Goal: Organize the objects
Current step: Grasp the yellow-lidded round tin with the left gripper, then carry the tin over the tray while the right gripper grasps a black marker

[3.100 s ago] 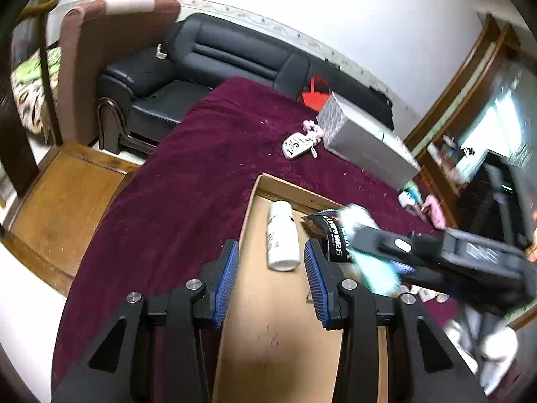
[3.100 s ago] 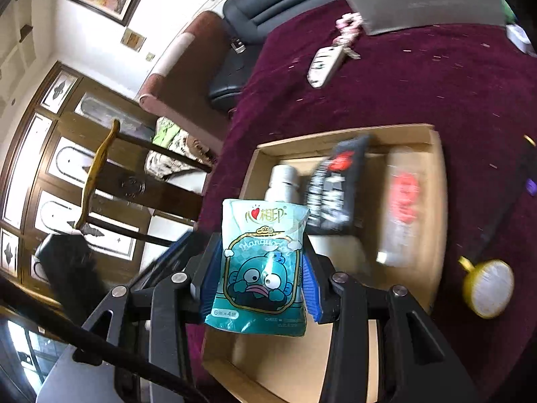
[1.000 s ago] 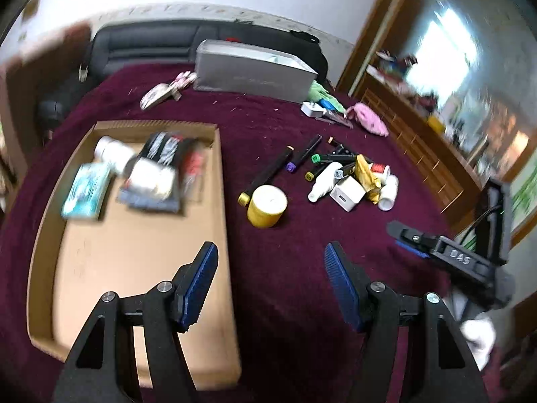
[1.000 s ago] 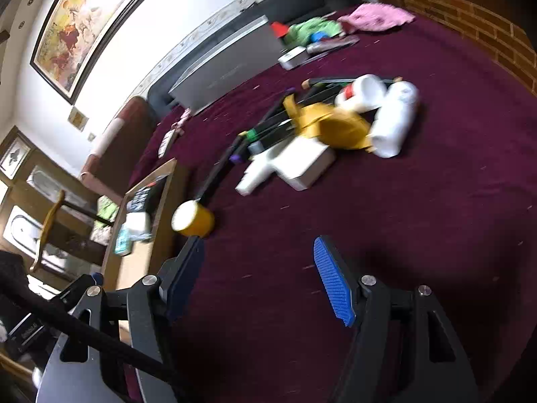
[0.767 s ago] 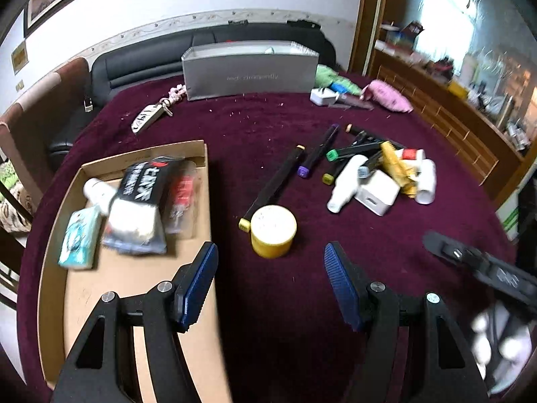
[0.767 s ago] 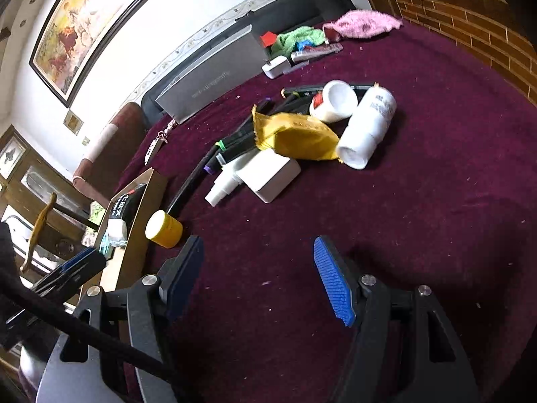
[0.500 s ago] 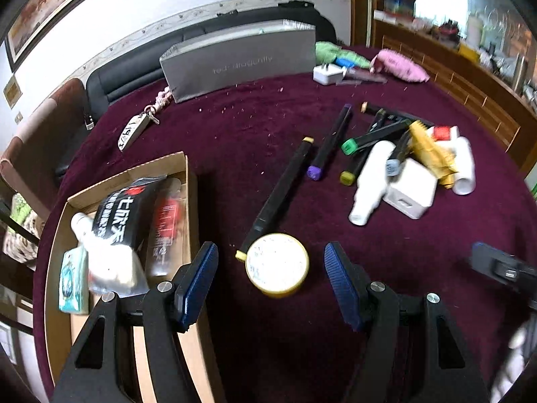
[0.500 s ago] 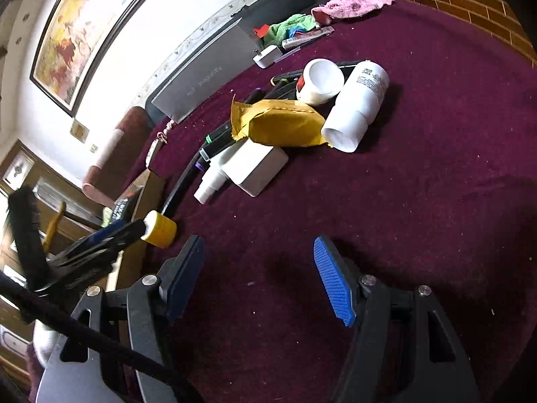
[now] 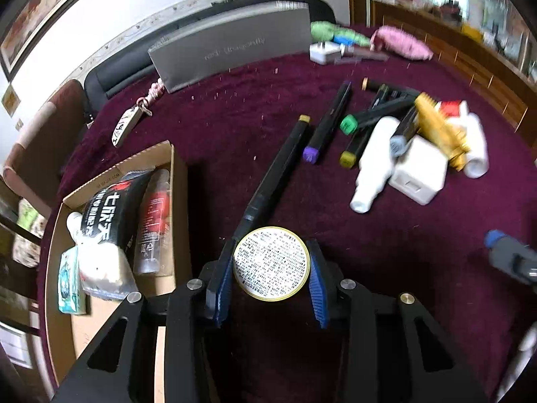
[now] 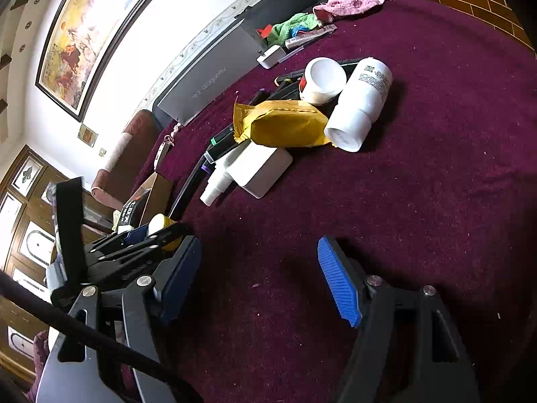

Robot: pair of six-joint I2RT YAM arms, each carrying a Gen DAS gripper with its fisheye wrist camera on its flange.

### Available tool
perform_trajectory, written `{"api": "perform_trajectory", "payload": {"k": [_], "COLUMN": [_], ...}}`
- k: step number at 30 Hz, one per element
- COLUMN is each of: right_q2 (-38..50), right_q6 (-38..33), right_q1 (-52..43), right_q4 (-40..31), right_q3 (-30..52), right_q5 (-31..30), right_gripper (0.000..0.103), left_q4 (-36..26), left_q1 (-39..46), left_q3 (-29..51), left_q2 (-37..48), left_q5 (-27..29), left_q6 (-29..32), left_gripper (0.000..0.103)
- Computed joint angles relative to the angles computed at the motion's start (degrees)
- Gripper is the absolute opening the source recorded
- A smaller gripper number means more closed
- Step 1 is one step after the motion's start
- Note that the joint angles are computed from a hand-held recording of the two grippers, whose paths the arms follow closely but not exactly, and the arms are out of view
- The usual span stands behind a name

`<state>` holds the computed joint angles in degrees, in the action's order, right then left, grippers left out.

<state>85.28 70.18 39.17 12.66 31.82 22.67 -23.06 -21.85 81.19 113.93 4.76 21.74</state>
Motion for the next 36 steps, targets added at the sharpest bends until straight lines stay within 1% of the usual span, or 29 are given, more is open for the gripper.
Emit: {"api": "perform_trajectory", "payload": {"k": [1, 3, 9, 11, 12, 14, 16, 18, 21, 23, 25, 27, 29, 30, 31, 32, 34, 36], "right_q2": [0.1, 0.4, 0.8, 1.0, 1.2, 1.6, 2.5, 4.0, 3.8, 5.5, 7.9, 11.7, 16.3, 19.8, 22.9, 26.3, 33.3, 39.1], "right_q6": [-0.2, -0.6, -1.1, -1.3, -1.5, -1.7, -2.0, -1.3, -3.8, -6.4, -8.9, -9.9, -9.5, -9.6, -9.8, -10.1, -9.8, -8.7], "right_q1": [-0.1, 0.0, 0.2, 0.3, 0.4, 0.7, 1.2, 2.5, 3.7, 3.6, 1.6, -1.9, -4.7, -5.9, -6.7, -7.4, -8.7, -9.3], "right_q4": [0.1, 0.1, -0.3, -0.9, -1.5, -3.2, -7.1, -15.7, -19.2, -22.8, -23.2, -22.1, -21.4, -23.0, -25.4, -28.1, -34.2, -40.0], "right_q3": [0.0, 0.3, 0.8, 1.2, 1.6, 2.7, 5.2, 10.3, 15.0, 20.5, 25.3, 30.0, 34.7, 38.7, 42.8, 47.0, 56.1, 64.1], "right_q5": [0.0, 0.0, 0.7, 0.9, 1.2, 1.8, 2.6, 4.1, 4.0, 3.4, -0.3, -7.4, -13.0, -14.7, -15.3, -16.1, -17.6, -17.2], "right_gripper": [0.073, 0.075, 0.076, 0.076, 0.076, 0.076, 0.075, 0.075, 0.075, 0.075, 0.075, 0.075, 0.067, 0.060, 0.057, 0.056, 0.048, 0.048], "left_q4": [0.1, -1.0, -3.4, -5.2, -6.1, -6.6, -7.4, -7.9, -8.3, -8.6, -8.3, -8.3, -9.4, -10.1, -10.3, -10.5, -11.4, -12.6], "left_q1": [0.6, 2.9, 10.3, 12.9, 14.5, 16.8, 19.2, 21.3, 23.7, 25.1, 26.1, 27.1, 28.8, 29.7, 30.3, 30.9, 32.2, 33.7], "left_q3": [-0.8, -2.6, -8.5, -8.7, -8.8, -9.4, -9.9, -10.0, -10.0, -9.7, -10.0, -9.7, -8.9, -8.1, -7.6, -7.1, -5.3, -3.1], "left_q2": [-1.2, -4.3, -13.9, -15.1, -15.8, -16.7, -17.6, -17.9, -17.4, -16.4, -16.1, -15.5, -14.4, -13.5, -12.9, -12.3, -10.5, -8.3], "left_q5": [1.5, 7.0, 20.1, 24.2, 26.3, 28.9, 31.4, 32.5, 33.8, 35.3, 36.3, 37.1, 38.7, 39.4, 39.7, 39.9, 40.5, 41.2], "left_q6": [-0.3, -1.0, -2.0, -1.6, -1.4, -1.2, -0.9, 0.0, 0.6, 0.5, 0.8, 1.1, 2.0, 2.6, 3.0, 3.2, 3.6, 4.2], "left_gripper": [0.034, 0.034, 0.034, 0.034, 0.034, 0.034, 0.034, 0.034, 0.034, 0.034, 0.034, 0.034, 0.034, 0.034, 0.034, 0.034, 0.034, 0.034]}}
